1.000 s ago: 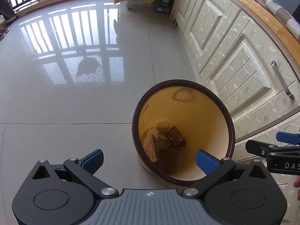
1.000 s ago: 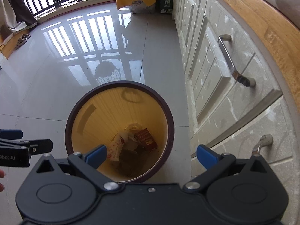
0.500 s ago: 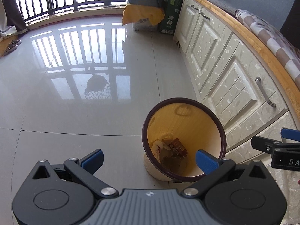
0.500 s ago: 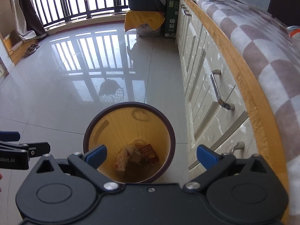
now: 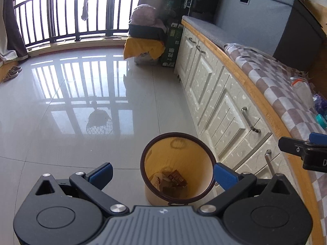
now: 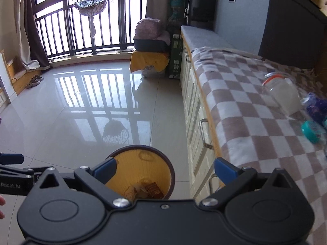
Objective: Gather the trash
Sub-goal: 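Withdraw both open tools from the wastebasket back toward the mattress, then reach the right tool to the crushed Pepsi can and close on it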
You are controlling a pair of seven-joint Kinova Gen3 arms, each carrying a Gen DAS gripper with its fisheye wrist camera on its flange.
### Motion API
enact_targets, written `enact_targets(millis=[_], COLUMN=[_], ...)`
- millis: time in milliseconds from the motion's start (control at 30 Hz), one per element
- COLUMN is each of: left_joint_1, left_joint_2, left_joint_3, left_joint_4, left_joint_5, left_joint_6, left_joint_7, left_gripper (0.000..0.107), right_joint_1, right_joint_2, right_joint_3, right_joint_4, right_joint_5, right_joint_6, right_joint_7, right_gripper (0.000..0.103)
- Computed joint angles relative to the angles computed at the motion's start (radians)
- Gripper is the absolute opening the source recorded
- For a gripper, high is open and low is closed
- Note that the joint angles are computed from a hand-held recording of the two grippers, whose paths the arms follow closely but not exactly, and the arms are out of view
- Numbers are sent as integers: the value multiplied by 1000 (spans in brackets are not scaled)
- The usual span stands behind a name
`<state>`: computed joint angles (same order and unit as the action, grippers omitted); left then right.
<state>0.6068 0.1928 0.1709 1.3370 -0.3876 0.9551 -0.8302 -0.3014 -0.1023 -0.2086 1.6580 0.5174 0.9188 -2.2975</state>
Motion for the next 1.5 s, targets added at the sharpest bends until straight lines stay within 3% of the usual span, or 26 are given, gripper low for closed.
enact_targets(millis=[367, 500, 767, 900, 1100, 1267, 1500], left_joint_1=[157, 217, 352, 386, 436, 436, 423], left_joint_2=[10, 43, 144, 187, 287, 384, 566], left_joint_3=[15, 10, -35, -47, -67, -49, -20], left_joint_4=[-83, -119, -226, -265, -396, -533, -844], left_joint_5=[-204, -271, -352, -323, -256, -156, -1], left_joint_6=[-24, -64, -138, -209, -225, -216, -102], left_joint_7=[154, 212, 200, 156, 41, -106, -299], left_gripper=[103, 103, 103, 103, 103, 103, 103], right_joint_1=[126, 191, 327, 444, 574, 577, 412], right_joint_2=[-186, -257, -358, -368, -338, -284, -256], right_joint_3=[-8, 21, 125, 157, 203, 303, 539], right_joint_4=[49, 95, 207, 273, 317, 321, 344], right_joint_5=[40, 32, 18, 25, -30, -157, -396], right_joint_6=[11, -29, -182, -301, -439, -536, -634], right_joint_7=[63, 119, 232, 216, 227, 281, 432], right_gripper=[103, 103, 103, 103, 103, 103, 101])
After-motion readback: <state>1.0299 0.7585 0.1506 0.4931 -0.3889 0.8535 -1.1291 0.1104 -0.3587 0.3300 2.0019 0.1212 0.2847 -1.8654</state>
